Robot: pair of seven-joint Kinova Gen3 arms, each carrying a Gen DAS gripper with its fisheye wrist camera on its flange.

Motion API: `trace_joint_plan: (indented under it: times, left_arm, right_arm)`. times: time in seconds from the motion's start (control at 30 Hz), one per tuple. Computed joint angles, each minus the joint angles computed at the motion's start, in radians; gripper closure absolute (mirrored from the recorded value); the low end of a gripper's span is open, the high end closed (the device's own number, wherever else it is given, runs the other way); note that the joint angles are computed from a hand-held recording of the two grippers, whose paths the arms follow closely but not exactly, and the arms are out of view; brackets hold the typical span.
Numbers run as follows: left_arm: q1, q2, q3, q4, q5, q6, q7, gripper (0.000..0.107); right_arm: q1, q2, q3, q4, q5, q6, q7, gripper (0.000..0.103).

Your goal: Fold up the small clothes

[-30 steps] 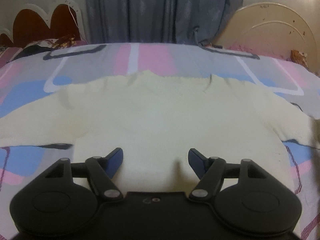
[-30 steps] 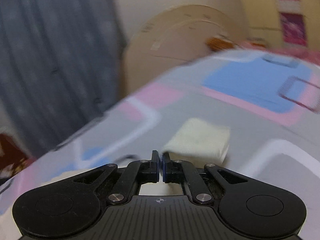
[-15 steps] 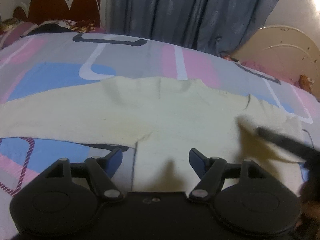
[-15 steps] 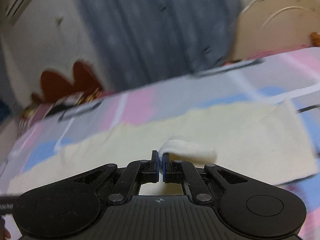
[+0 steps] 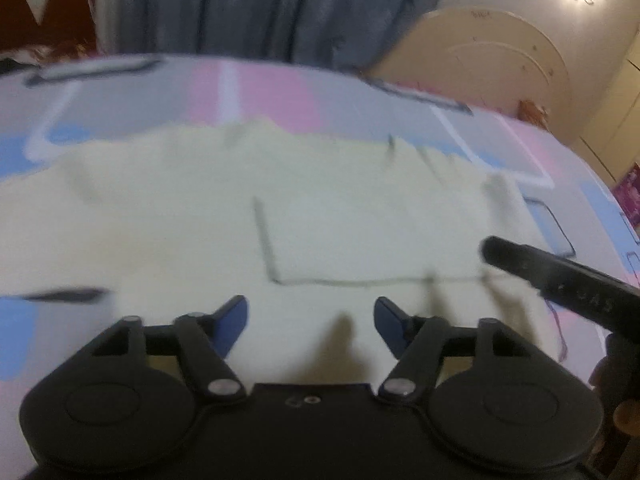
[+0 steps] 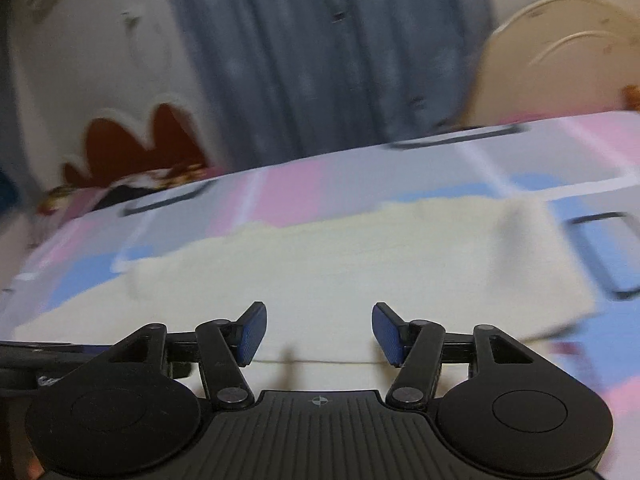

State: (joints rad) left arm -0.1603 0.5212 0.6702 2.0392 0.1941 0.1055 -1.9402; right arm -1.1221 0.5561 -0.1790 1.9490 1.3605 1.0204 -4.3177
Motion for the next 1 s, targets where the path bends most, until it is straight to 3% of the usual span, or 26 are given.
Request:
trace_joint_plan:
  times: [0.07, 0.17, 0.23, 0.33, 0.4, 0.43, 0.47, 0.57, 0.7, 0.83, 0.9, 1.0]
  left_arm:
    - [0.004, 0.052, 0.004, -0.034, 0.029, 0.024, 0.026, 0.063]
    - [-0.052, 0.128, 0.076, -0.046, 0.072, -0.032, 0.059, 0.063]
    - [-0.049, 0.162, 0.081, -0.069, 0.072, -0.044, 0.101, 0.063]
    - [-0.073, 0.218, 0.131, -0.060, 0.053, -0.134, 0.150, 0.063]
    - [-0.067, 0.238, 0.138, -0.047, 0.041, -0.205, 0.182, 0.078]
    - [-0.055, 0.239, 0.126, -0.044, 0.034, -0.227, 0.201, 0.099]
    - [-0.049, 0.243, 0.119, -0.046, 0.032, -0.241, 0.221, 0.102]
    - [-0.097, 0.245, 0.161, -0.004, -0.002, -0.320, 0.278, 0.102]
    - [-0.205, 0.224, 0.252, 0.060, -0.098, -0.438, 0.336, 0.103]
    - [-0.230, 0.182, 0.228, 0.089, -0.124, -0.495, 0.398, 0.103]
    - [-0.205, 0.159, 0.173, 0.095, -0.127, -0.509, 0.410, 0.103]
    - [-0.189, 0.153, 0.121, 0.075, -0.139, -0.461, 0.438, 0.103]
  right_arm:
    - [-0.009, -0.008, -0.009, 0.032, -0.057, 0.019, -0.023, 0.045]
    - [-0.024, -0.014, -0.016, 0.076, -0.114, 0.032, -0.080, 0.045]
    - [-0.032, -0.011, -0.018, 0.087, -0.143, 0.046, -0.087, 0.045]
    - [-0.038, -0.011, -0.017, 0.100, -0.173, 0.055, -0.083, 0.045]
    - [-0.037, -0.010, -0.015, 0.105, -0.191, 0.057, -0.081, 0.045]
    - [-0.039, -0.009, -0.015, 0.106, -0.202, 0.063, -0.075, 0.045]
    - [-0.038, -0.006, -0.014, 0.101, -0.217, 0.071, -0.060, 0.045]
    - [-0.037, 0.002, -0.010, 0.091, -0.253, 0.085, -0.016, 0.045]
    - [-0.015, 0.002, 0.006, 0.109, -0.233, 0.020, -0.014, 0.045]
    - [0.004, 0.014, 0.025, 0.121, -0.176, -0.021, -0.056, 0.046]
    - [0.019, 0.016, 0.029, 0.127, -0.151, -0.044, -0.076, 0.067]
    - [0.030, 0.025, 0.029, 0.116, -0.137, -0.039, -0.071, 0.083]
